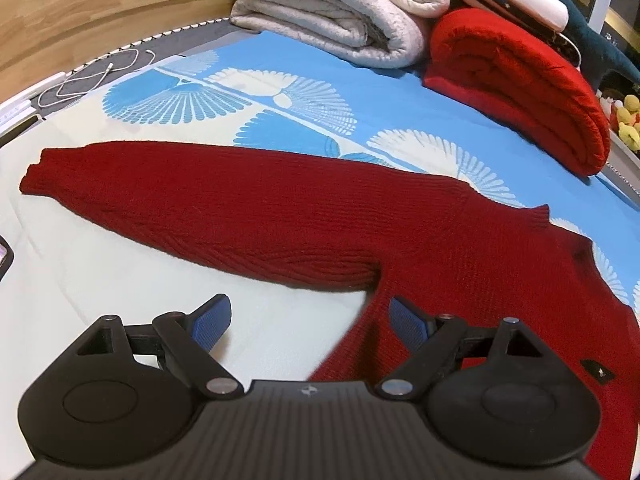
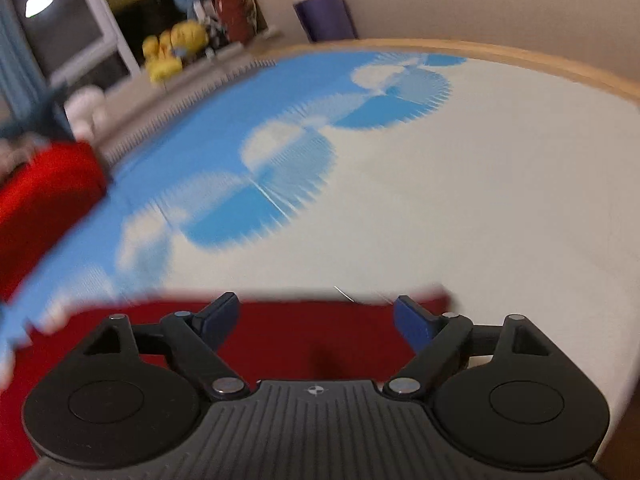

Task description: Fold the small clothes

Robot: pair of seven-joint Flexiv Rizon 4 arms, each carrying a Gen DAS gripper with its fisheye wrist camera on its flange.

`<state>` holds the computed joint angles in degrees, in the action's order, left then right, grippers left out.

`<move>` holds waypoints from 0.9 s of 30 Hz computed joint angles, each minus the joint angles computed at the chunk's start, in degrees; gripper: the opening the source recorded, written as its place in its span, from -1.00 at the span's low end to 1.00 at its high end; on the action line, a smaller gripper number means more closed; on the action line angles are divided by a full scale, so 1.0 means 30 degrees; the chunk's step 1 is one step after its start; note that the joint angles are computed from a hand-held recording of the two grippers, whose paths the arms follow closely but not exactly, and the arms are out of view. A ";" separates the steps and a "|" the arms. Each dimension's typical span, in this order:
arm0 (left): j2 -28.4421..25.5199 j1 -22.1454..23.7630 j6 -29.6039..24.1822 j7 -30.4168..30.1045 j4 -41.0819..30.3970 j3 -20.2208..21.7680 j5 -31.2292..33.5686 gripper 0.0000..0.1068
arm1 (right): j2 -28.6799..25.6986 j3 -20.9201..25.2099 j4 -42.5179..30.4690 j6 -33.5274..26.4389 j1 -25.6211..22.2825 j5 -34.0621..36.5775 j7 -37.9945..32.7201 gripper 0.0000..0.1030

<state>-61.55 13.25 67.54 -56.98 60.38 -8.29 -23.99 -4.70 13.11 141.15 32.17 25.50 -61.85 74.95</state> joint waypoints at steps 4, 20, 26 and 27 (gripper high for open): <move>0.0382 -0.0004 0.0627 0.0160 0.0900 -0.0161 -0.0001 0.68 | -0.0698 -0.0473 0.1008 0.4116 -0.0511 -0.0799 0.2658 0.59; -0.0669 -0.0772 0.0169 -0.0533 -0.0723 0.0827 0.1175 0.68 | -0.5582 -0.3790 -0.5491 -0.3984 -0.2652 0.5775 -1.1156 0.26; -0.0430 -0.0344 -0.0110 0.0090 -0.0474 0.0253 0.1021 0.68 | -0.1510 -0.2826 -0.0793 0.2119 -0.3255 -0.3993 -0.2751 0.27; -0.0299 -0.0261 -0.0019 0.0327 -0.0217 0.0067 0.0948 0.68 | -0.1234 -0.2699 -0.0505 0.3694 -0.3553 -0.5830 -0.1991 0.27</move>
